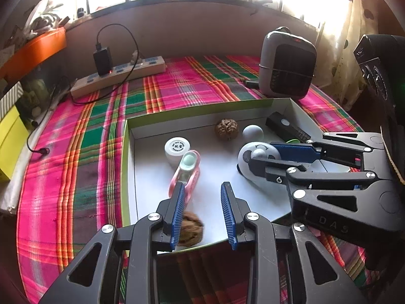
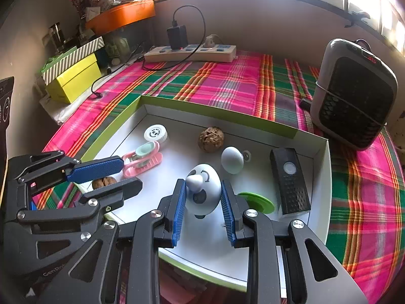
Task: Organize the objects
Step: 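Open left tool to drop the walnut while right tool releases the white toy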
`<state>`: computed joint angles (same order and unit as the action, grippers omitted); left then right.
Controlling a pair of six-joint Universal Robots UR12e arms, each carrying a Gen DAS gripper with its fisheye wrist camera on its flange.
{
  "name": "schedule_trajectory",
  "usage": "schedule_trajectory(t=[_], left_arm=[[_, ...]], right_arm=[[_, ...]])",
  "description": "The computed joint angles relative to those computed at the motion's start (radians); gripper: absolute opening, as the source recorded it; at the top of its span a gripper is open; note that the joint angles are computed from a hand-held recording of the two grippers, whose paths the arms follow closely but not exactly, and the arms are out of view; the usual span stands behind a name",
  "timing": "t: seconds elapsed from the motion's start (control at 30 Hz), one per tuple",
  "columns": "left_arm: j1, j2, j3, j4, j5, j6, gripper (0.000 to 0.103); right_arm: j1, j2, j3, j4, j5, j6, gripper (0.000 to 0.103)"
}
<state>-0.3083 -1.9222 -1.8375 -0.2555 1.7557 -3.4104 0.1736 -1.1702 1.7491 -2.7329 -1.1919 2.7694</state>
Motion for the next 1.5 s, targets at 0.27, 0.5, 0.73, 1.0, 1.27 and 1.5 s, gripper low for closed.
schedule_trajectory(t=[0.27, 0.5, 0.73, 1.0, 1.27, 1.5], left_arm=[[0.002, -0.001, -0.002, -0.001, -0.008, -0.003, 0.027], [0.004, 0.000, -0.006, 0.000, -0.012, -0.015, 0.027], [0.004, 0.000, -0.007, 0.001, -0.009, -0.019, 0.027], [0.001, 0.001, -0.007, 0.000, 0.000, -0.022, 0.027], [0.002, 0.002, -0.011, 0.006, -0.001, -0.021, 0.027], [0.002, 0.002, -0.011, 0.006, 0.001, -0.021, 0.027]], right_arm=[[-0.001, 0.002, 0.002, -0.013, -0.002, 0.011, 0.029], [-0.003, 0.004, 0.003, -0.023, -0.001, 0.023, 0.029], [-0.003, 0.004, 0.006, -0.030, -0.002, 0.025, 0.029], [-0.006, 0.004, 0.010, -0.042, -0.001, 0.038, 0.029], [-0.007, 0.004, 0.012, -0.046, 0.004, 0.040, 0.031], [-0.006, 0.003, 0.013, -0.049, 0.002, 0.045, 0.037]])
